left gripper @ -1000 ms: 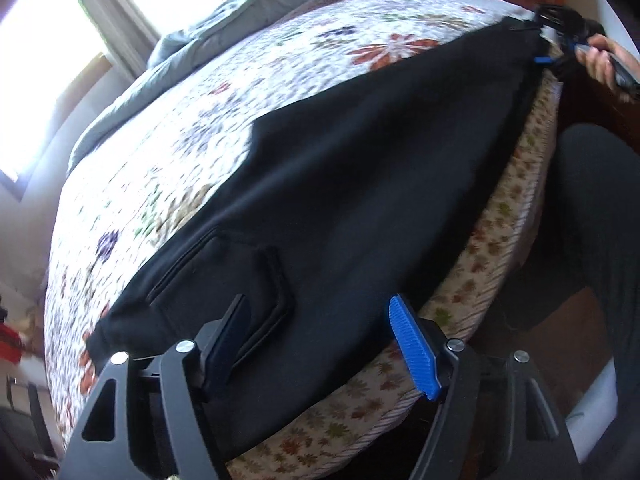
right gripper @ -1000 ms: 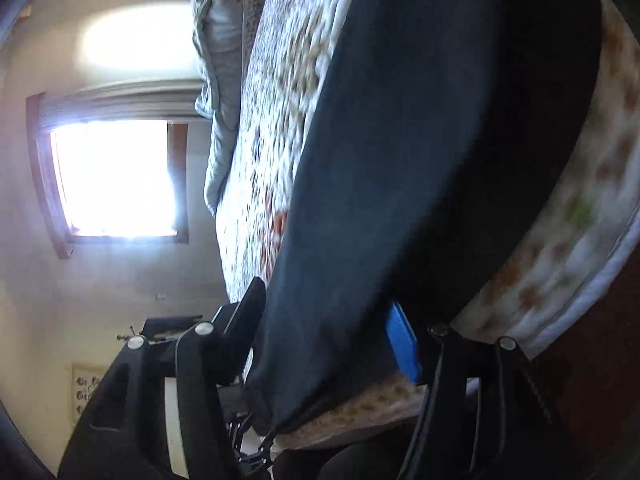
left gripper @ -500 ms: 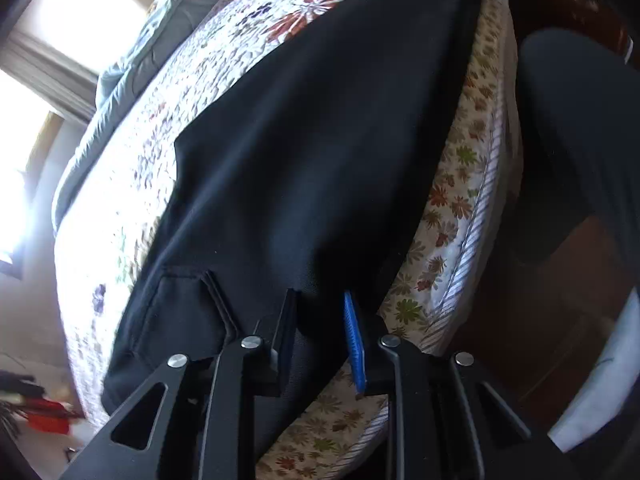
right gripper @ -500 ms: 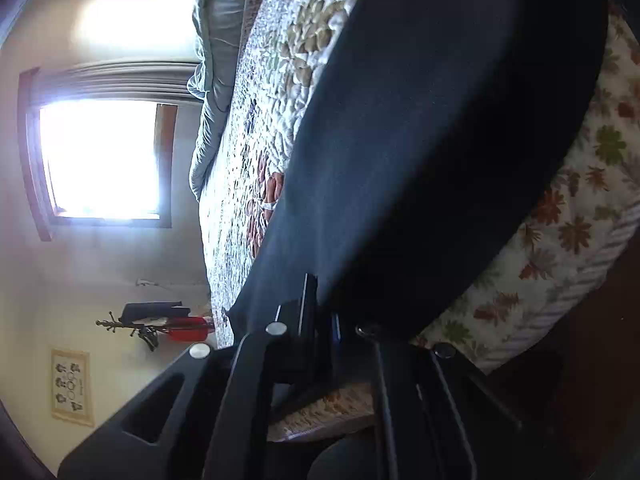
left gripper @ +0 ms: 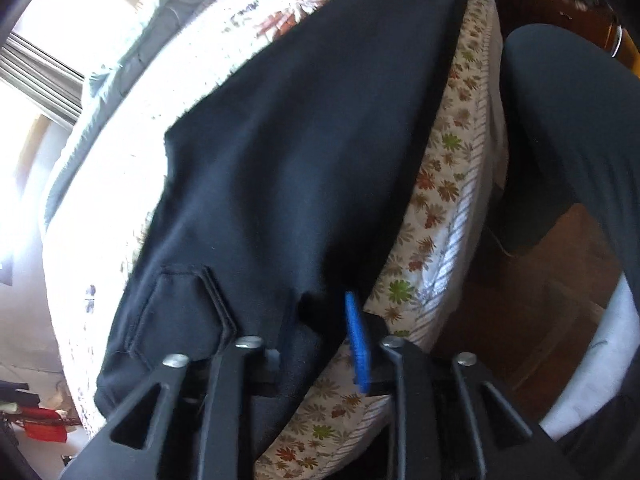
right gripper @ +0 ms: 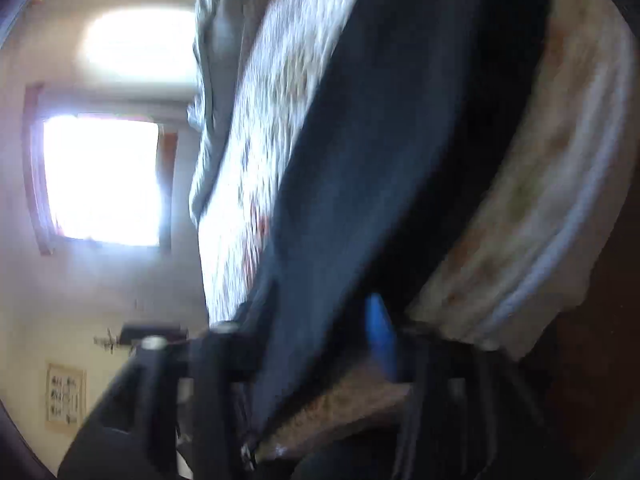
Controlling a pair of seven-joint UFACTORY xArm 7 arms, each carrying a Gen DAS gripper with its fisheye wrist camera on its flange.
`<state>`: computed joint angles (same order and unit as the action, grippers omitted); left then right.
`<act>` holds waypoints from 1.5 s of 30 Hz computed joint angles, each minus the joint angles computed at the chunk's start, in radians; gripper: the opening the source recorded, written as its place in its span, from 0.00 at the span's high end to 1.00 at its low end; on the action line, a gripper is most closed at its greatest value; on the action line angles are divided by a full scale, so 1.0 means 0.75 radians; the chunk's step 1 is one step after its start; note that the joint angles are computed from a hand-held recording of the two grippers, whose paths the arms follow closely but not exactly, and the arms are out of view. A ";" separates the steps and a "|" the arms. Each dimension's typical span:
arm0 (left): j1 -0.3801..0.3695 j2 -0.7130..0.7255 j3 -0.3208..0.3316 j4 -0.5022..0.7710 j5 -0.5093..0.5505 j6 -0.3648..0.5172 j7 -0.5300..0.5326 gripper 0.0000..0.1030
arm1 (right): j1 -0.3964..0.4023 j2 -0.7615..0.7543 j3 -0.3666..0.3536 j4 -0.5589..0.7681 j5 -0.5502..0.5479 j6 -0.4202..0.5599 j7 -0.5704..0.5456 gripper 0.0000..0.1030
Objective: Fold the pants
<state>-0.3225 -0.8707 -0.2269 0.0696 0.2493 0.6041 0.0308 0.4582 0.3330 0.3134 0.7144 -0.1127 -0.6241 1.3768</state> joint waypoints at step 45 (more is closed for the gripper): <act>0.635 -0.896 0.391 -0.239 -0.074 0.410 0.094 0.32 | -0.008 -0.447 -0.095 -0.298 0.237 0.230 -0.234 0.57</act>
